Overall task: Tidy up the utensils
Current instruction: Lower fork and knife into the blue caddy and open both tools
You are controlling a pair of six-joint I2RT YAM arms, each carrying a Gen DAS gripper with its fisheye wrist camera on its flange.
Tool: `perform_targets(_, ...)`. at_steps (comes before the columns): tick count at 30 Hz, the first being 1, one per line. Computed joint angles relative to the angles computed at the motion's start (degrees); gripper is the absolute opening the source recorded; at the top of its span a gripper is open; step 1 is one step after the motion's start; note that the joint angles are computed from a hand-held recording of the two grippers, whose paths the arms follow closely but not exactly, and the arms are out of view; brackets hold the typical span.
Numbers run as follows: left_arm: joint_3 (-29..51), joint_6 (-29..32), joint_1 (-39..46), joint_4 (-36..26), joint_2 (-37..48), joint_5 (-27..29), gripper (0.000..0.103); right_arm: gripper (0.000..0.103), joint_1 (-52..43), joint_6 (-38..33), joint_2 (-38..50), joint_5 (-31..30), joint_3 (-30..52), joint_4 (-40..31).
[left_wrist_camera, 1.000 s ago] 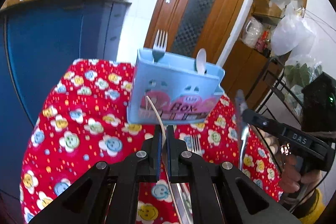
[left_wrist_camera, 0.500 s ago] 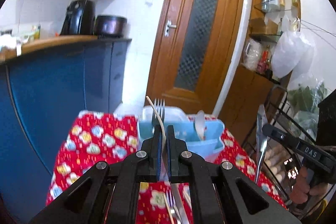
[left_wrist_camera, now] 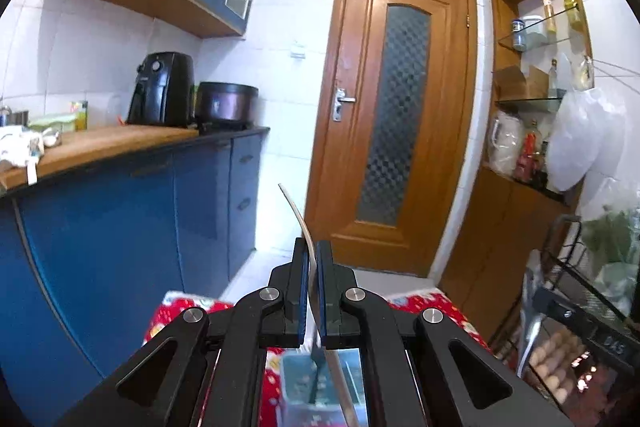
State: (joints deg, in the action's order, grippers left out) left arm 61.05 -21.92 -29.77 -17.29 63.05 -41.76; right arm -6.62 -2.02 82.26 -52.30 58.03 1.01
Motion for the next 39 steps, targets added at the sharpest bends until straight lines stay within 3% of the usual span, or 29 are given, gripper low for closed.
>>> perform_targets(12,-1.69,4.45,8.73,12.69,8.74,3.54,0.004,0.002,7.71,7.46,3.85,12.32,0.94,17.81)
perform_targets(25,-9.31,8.57,7.11,24.19,12.3,-1.39,0.004,0.002,13.02,5.18,12.62,19.04,0.86,25.08)
perform_targets(31,-11.25,8.01,5.97,25.07,11.62,-1.79,0.004,0.002,12.82,3.65,12.73,19.39,-1.69,25.91)
perform_targets(39,-12.08,5.5,5.33,21.75,10.85,-0.51,0.004,0.003,10.76,4.66,12.86,15.37,-2.46,23.81)
